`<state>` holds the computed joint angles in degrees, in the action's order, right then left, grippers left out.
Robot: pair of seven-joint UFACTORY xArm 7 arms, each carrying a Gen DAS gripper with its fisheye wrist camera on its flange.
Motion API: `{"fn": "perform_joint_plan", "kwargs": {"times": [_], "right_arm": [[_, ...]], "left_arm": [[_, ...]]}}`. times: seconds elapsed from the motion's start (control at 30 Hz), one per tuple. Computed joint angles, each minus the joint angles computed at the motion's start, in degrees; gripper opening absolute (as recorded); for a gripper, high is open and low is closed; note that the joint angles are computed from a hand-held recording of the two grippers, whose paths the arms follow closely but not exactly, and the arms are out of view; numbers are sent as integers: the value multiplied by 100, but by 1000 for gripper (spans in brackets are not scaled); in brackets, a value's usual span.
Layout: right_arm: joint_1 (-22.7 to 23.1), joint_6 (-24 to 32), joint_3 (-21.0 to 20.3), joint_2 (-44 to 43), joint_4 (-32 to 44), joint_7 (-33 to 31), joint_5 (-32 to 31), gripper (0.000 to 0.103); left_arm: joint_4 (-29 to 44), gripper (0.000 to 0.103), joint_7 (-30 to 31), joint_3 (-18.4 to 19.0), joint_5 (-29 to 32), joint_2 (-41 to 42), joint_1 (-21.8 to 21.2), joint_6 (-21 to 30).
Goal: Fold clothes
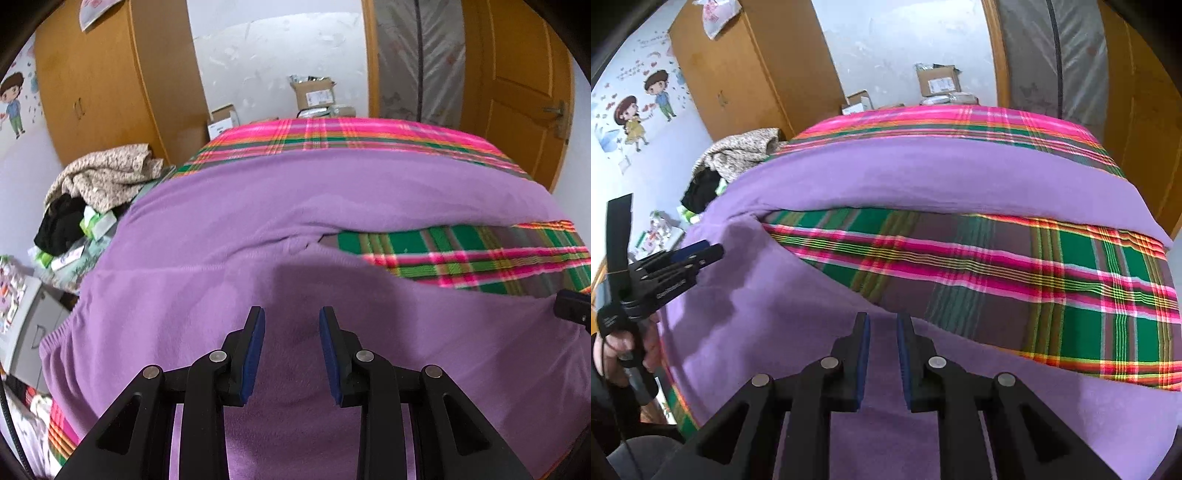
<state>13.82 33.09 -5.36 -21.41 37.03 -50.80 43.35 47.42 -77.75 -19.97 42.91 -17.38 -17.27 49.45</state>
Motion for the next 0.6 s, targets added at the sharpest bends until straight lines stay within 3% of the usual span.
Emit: {"fn": "perform_joint_plan", "kwargs": {"times": [0.33,0.4,0.6], "right_arm": [[-21,-148,43,185,37,-51,136,15],[-16,-180,55,189,33,-56,154,16],[25,-296,79,157,-26,-76,171,18]], "left_arm": [[-56,33,8,45,-81,95,-3,-67],[43,47,-30,-21,-37,161,-17,189],[63,58,-148,62,-18,173,-85,376]]}}
